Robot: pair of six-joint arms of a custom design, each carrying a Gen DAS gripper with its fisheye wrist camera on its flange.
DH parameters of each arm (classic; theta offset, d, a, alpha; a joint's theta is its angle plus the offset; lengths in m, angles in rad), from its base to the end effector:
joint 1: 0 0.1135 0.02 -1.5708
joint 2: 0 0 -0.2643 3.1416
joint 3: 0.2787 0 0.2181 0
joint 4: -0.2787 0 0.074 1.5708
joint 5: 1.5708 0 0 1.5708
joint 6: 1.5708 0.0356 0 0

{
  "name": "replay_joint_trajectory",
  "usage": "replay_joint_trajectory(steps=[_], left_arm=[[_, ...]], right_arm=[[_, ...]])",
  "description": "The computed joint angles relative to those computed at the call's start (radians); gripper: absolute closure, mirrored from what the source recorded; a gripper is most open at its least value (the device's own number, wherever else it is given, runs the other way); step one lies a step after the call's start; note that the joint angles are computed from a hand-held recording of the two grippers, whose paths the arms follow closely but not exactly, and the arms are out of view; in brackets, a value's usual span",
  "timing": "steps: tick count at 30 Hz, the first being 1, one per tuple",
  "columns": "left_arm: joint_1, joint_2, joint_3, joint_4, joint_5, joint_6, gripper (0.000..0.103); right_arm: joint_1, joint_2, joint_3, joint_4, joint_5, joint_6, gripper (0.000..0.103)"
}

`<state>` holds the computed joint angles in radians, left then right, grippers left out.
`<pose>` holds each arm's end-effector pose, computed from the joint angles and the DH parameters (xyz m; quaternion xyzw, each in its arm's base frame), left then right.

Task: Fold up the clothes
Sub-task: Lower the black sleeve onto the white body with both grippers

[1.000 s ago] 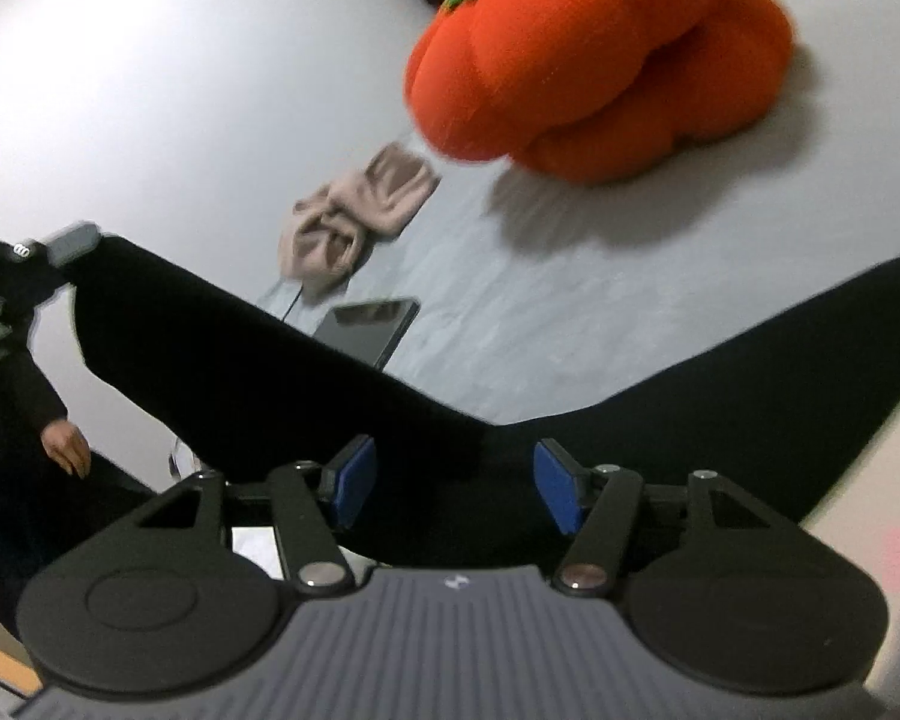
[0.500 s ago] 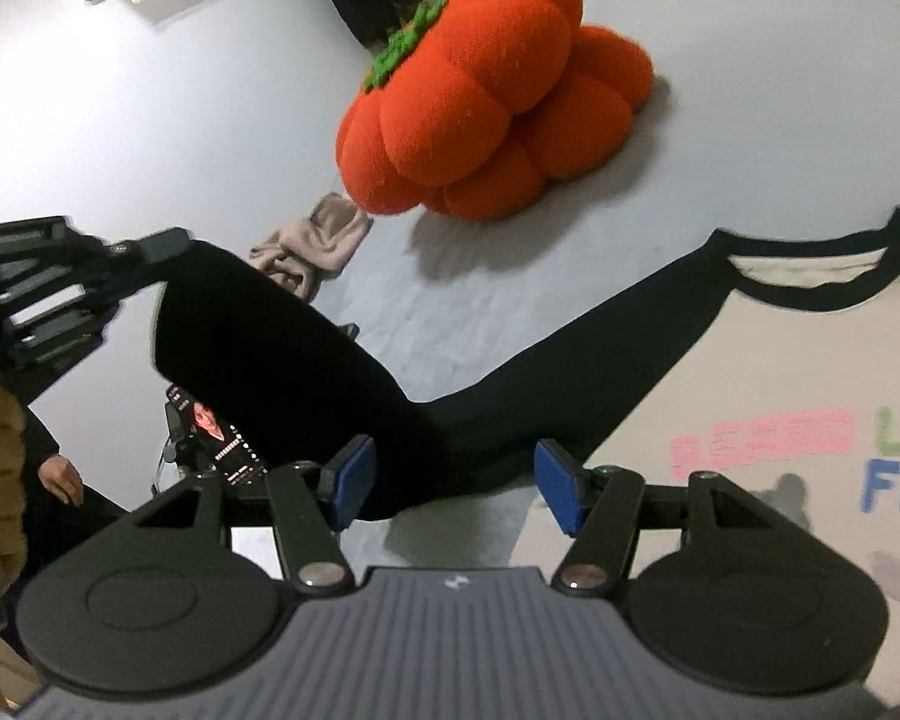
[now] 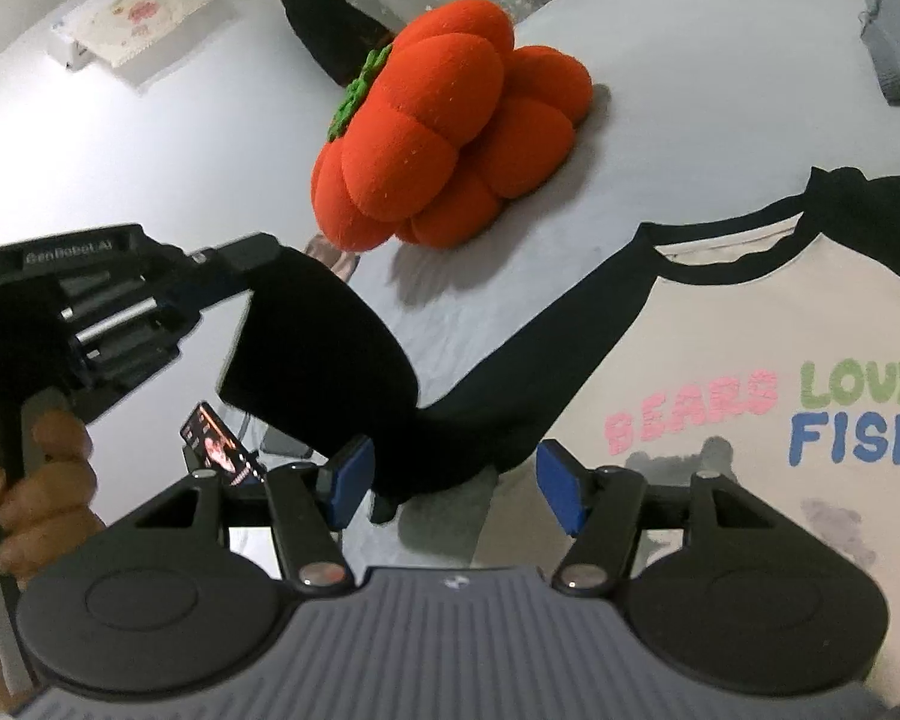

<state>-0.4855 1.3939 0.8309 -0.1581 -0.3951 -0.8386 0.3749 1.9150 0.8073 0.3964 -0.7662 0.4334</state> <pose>0.2391 -0.1107 0.2420 -0.2365 0.8653 -0.1074 0.4287 0.2999 0.1445 0.1364 -0.1310 0.8474 0.4644 0.2217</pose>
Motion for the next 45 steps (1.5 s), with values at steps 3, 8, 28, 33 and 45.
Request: replay_joint_trajectory(steps=[3,8,28,33,45], left_arm=[[0.014,0.029,-0.003,0.036,0.05,0.001,0.101],[0.035,0.098,0.013,0.087,0.123,0.001,0.101],[0.017,0.323,0.124,0.172,0.266,0.0,0.101],[0.014,0.384,0.177,0.132,0.285,0.026,0.101],[-0.047,0.218,0.045,0.055,0.086,0.077,0.062]], right_arm=[[-0.014,0.014,0.01,0.0,-0.015,-0.006,0.039],[-0.043,0.045,0.04,-0.033,-0.031,-0.013,0.039],[-0.143,0.127,0.094,-0.133,0.036,-0.014,0.039],[-0.148,0.136,0.098,-0.131,0.055,0.003,0.039],[-0.164,0.182,0.098,-0.091,0.061,0.014,0.039]])
